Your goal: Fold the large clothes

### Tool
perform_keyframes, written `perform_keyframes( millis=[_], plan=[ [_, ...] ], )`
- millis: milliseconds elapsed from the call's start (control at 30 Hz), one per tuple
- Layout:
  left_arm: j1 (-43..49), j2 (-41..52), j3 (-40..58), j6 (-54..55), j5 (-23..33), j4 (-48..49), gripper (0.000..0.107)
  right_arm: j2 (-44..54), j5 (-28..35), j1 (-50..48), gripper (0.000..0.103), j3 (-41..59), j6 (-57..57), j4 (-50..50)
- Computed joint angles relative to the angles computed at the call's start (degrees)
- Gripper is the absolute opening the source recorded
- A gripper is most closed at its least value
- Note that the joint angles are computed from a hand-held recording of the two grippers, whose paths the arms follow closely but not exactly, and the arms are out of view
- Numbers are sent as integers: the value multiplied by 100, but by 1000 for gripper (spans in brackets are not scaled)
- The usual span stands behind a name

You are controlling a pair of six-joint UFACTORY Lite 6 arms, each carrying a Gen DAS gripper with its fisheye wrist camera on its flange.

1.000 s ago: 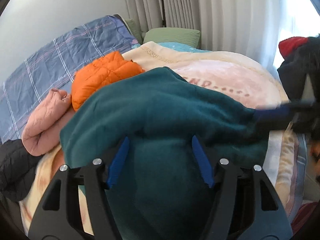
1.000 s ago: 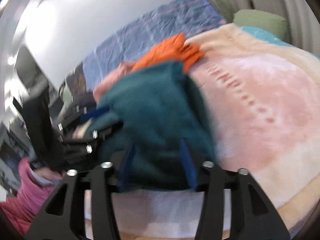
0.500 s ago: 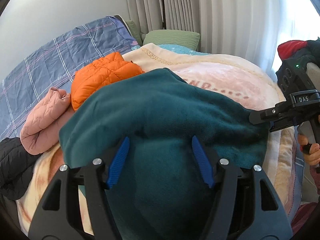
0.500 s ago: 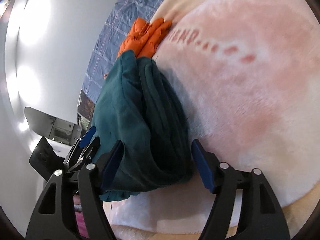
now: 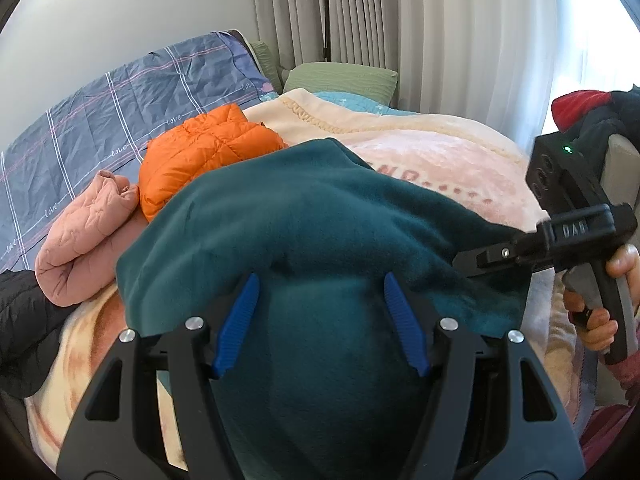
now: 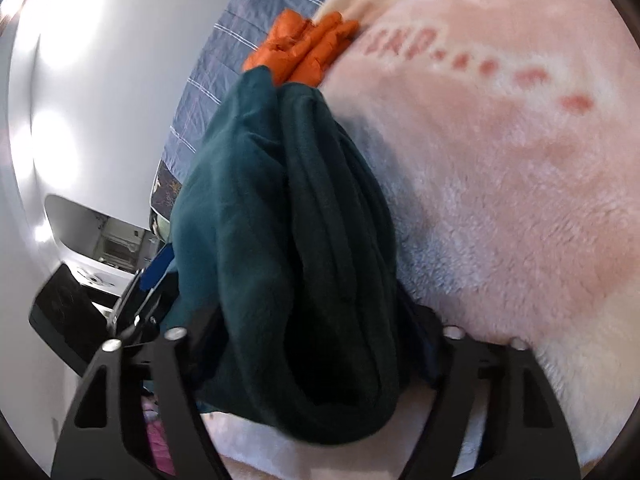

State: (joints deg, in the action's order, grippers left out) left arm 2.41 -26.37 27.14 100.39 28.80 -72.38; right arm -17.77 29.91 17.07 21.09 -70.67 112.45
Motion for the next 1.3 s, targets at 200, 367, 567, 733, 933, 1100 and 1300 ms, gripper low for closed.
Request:
perform_keyframes(
  millis=[200,367,567,733,933,1100,1300],
  plan=[
    [817,-199,251,-622,490,216,94,-307,-1196,752,64,225,392,-187],
    [2162,1552,1232,-879,1164,218,100,-301,-1318,752,72,265,541,-444],
    [2960,3882,2315,-1349,3014,216,101,259,-796,471,81,445,-56,29],
    [2739,4287,2853,-1731,3104,402,101,537,-280,210,82,548,-203,116],
    [2644,4607,3366,-2260,3242,768,101,1032,651,-104,83,501,-753,564],
    [2739,4654,3214,-1893,3259,522,101,859,390,82,79,499,-898,654],
    [2997,4737,3223,-1736,3460,568,101,838,415,95,79,464,-968,707]
  ],
)
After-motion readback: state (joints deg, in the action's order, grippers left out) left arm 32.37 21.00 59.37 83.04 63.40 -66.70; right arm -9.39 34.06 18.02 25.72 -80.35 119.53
